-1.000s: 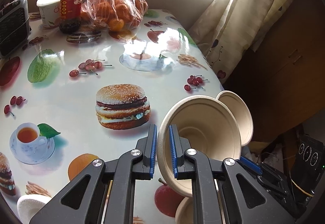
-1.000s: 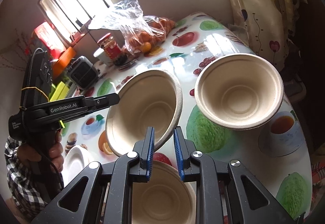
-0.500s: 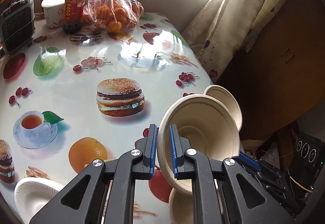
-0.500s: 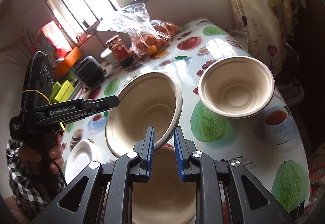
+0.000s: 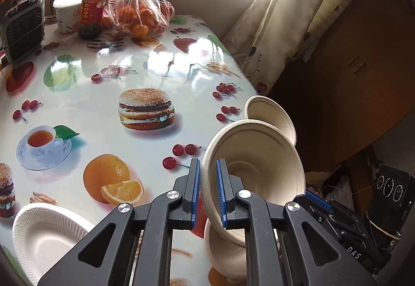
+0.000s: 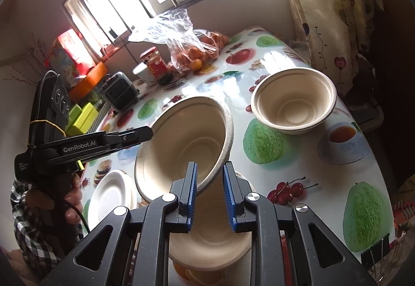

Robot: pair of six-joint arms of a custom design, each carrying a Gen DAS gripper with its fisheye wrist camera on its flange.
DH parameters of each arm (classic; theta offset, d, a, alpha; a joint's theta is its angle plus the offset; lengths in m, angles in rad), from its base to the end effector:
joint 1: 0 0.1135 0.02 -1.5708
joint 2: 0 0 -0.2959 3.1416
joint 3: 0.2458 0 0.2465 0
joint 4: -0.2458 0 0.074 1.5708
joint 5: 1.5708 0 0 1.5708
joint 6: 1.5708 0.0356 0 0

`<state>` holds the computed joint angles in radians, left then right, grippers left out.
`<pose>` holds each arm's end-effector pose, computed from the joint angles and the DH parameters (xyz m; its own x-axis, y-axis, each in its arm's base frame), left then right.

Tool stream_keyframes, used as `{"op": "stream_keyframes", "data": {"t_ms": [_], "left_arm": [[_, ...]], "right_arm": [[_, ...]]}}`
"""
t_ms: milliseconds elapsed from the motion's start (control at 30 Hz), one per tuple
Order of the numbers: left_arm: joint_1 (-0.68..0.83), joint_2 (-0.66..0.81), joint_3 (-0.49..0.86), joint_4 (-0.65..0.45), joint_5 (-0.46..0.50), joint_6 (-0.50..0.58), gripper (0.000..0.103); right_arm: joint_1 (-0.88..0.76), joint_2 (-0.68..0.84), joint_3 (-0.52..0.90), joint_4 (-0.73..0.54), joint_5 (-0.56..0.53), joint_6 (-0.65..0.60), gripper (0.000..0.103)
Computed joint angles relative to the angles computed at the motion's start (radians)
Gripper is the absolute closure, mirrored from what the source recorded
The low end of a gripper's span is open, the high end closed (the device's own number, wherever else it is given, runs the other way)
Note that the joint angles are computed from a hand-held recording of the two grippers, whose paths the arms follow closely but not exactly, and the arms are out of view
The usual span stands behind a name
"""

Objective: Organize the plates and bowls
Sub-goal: 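Lower the held bowls into the other beige bowls with both tools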

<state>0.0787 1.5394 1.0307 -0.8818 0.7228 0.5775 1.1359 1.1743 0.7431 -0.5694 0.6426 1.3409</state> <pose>0.2678 -0.0025 0.2461 -0.7893 0.3485 -0.5055 0.5851 0.6764 -0.4473 0.1050 0.1754 0.2547 -0.6550 0.4401 -0.6142 0.2110 0.8871 0.4106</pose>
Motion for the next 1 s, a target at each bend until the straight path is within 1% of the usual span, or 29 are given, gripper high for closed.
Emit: {"op": "stream_keyframes", "data": {"t_ms": [400, 667, 1000], "left_arm": [[0.057, -0.046, -0.042, -0.085, 0.026, 0.107, 0.090], [0.073, -0.068, -0.091, -0.103, 0.016, 0.155, 0.090], [0.084, -0.079, -0.149, -0.095, -0.006, 0.185, 0.090]], "right_arm": [[0.148, 0.030, 0.035, -0.122, 0.086, 0.185, 0.082], [0.218, 0.060, 0.050, -0.191, 0.117, 0.299, 0.082], [0.258, 0.085, 0.024, -0.202, 0.110, 0.390, 0.082]]}}
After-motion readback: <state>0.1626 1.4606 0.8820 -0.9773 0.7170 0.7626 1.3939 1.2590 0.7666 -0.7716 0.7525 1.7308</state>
